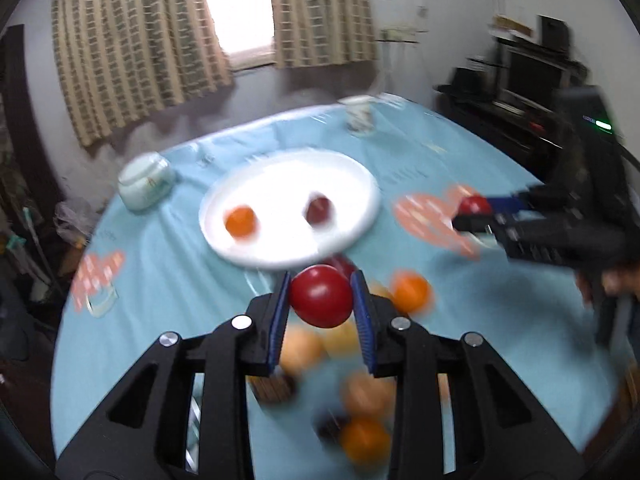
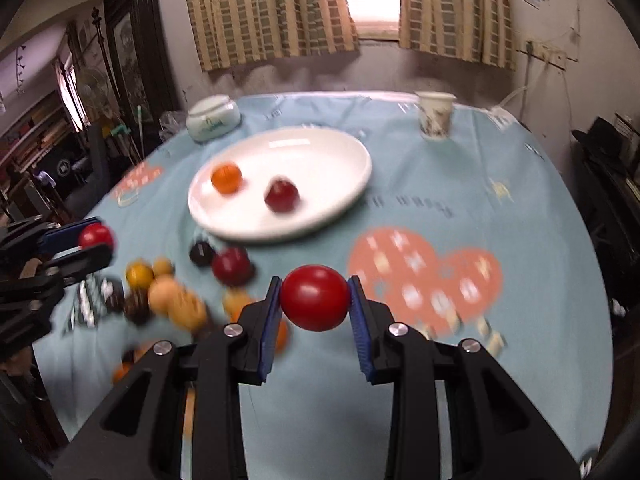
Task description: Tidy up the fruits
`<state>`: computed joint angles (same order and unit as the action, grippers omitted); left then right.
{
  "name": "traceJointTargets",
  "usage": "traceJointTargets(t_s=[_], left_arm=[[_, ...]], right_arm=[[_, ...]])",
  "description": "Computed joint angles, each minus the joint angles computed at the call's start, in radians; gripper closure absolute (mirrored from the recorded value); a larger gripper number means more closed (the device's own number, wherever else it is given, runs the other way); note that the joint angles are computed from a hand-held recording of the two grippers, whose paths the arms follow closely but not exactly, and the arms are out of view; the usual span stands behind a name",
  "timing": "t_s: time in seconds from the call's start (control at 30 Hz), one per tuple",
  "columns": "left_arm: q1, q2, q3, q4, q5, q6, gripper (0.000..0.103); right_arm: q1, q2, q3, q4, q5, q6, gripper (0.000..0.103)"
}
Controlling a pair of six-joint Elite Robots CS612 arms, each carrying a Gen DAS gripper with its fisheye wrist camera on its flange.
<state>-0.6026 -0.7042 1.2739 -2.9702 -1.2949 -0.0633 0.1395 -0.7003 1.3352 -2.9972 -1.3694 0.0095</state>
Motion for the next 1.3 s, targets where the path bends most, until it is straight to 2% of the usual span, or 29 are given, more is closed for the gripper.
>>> traceJointTargets(t_s=[0.1, 0.2, 0.33, 0.43, 0.5, 0.53, 0.57, 0.6, 0.63, 0.67, 0.77, 0.83, 0.87, 0.9, 0.97, 1.07, 1.13, 1.2, 1.3], left_arm=[[0.025, 0.104, -0.207, 0.15, 0.052, -0.038, 0.072], [0.045, 0.197, -0.389, 0.296, 0.079, -0.086, 0.072], [0.068, 0.275, -0.544, 0.421, 0.046, -0.137, 0.072], [0.076, 0.304, -0.591, 0.445, 0.032, -0.136, 0.07], [0.08, 0.299, -0.574, 0.423, 0.031, -0.143, 0.04], [0.081, 0.298, -0.569, 0.408, 0.036, -0.147, 0.037], [0.083, 0.293, -0.558, 0.393, 0.027, -0.147, 0.036], [0.086, 0.288, -0.551, 0.39, 0.011, -0.149, 0.036], [0.087, 0.281, -0.541, 0.386, 0.011, -0.158, 0.035], [0.087, 0.269, -0.525, 0.381, 0.017, -0.162, 0.034], [0.086, 0.222, -0.446, 0.321, 0.026, -0.163, 0.034], [0.086, 0.167, -0.345, 0.222, 0.023, -0.169, 0.034], [0.086, 0.14, -0.293, 0.169, 0.017, -0.176, 0.032], [0.085, 0.116, -0.245, 0.118, 0.018, -0.179, 0.025], [0.077, 0.066, -0.133, 0.003, 0.066, -0.199, 0.017], [0.067, 0.02, -0.015, -0.105, 0.099, -0.222, 0.017], [0.064, 0.012, 0.021, -0.143, 0.099, -0.222, 0.017], [0.058, 0.018, 0.03, -0.161, 0.131, -0.216, 0.017], [0.062, 0.032, 0.017, -0.146, 0.104, -0.212, 0.017]], right_arm=[[0.011, 0.084, -0.165, 0.087, 0.012, 0.029, 0.07], [0.024, 0.171, -0.332, 0.188, -0.015, 0.044, 0.07], [0.028, 0.269, -0.52, 0.315, -0.027, 0.073, 0.07], [0.029, 0.315, -0.618, 0.415, -0.029, 0.088, 0.068], [0.034, 0.334, -0.662, 0.471, -0.058, 0.076, 0.068], [0.036, 0.337, -0.668, 0.478, -0.067, 0.069, 0.068], [0.037, 0.337, -0.668, 0.48, -0.072, 0.069, 0.061], [0.038, 0.333, -0.661, 0.469, -0.087, 0.083, 0.041], [0.04, 0.328, -0.648, 0.443, -0.109, 0.102, 0.035], [0.039, 0.32, -0.631, 0.41, -0.1, 0.114, 0.032], [0.041, 0.277, -0.561, 0.342, -0.106, 0.135, 0.032], [0.04, 0.231, -0.481, 0.268, -0.08, 0.148, 0.032], [0.04, 0.194, -0.41, 0.202, -0.06, 0.17, 0.032], [0.039, 0.168, -0.358, 0.157, -0.043, 0.173, 0.032], [0.044, 0.11, -0.223, 0.012, -0.054, 0.165, 0.032], [0.058, 0.061, -0.083, -0.149, -0.084, 0.129, 0.03], [0.063, 0.046, -0.032, -0.188, -0.083, 0.118, 0.029], [0.065, 0.043, -0.007, -0.21, -0.076, 0.11, 0.029], [0.068, 0.045, 0.0, -0.208, -0.072, 0.074, 0.029]])
